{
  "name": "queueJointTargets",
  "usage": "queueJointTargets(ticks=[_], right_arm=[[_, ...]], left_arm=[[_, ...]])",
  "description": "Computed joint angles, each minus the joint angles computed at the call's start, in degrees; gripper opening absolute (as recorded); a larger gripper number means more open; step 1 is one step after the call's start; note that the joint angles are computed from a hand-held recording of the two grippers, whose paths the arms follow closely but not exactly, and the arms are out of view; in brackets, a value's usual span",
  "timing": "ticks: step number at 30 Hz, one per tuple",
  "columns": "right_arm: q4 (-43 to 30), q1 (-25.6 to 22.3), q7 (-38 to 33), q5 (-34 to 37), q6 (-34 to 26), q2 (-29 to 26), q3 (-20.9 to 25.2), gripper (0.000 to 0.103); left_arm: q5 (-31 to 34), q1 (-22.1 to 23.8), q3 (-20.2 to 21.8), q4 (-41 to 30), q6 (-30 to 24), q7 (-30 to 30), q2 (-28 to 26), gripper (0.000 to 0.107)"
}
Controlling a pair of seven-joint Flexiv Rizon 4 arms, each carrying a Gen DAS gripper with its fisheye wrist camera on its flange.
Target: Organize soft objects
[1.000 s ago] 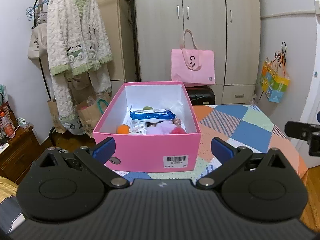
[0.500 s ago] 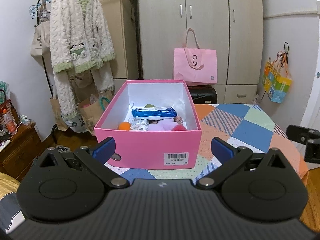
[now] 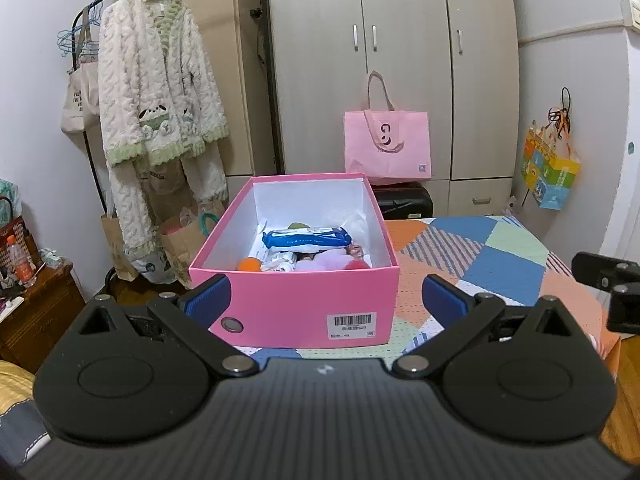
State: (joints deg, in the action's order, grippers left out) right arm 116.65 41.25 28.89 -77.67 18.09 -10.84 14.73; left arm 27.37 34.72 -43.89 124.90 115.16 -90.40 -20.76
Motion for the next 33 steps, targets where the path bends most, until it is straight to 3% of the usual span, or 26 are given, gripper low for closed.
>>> queueJointTargets(ticks=[20, 27, 29, 33], right_arm=[[0.01, 1.01, 1.33, -0.42, -3.45, -0.65, 0.04, 0.103], [0.11, 0.83, 1.44, -0.33, -3.24, -0.61, 0.01, 0.103], [0.10, 0.81, 1.35, -0.28, -3.17, -0.61, 0.02, 0.103], [0.21, 0.61, 1.19, -0.35, -2.81, -0.53, -0.05, 0.103]], left_arm=[[3.54, -1.99, 3.02, -1.69, 2.13, -3.52, -1.51, 0.103], [3.10, -7.10, 9.02, -2.13, 3.25, -3.95, -0.51, 0.103], [4.46, -6.02, 7.96, -2.45, 2.97, -4.85, -0.77, 0.103], [6.56, -0.81, 1.95, -2.45, 1.06, -5.93, -1.67, 0.103]])
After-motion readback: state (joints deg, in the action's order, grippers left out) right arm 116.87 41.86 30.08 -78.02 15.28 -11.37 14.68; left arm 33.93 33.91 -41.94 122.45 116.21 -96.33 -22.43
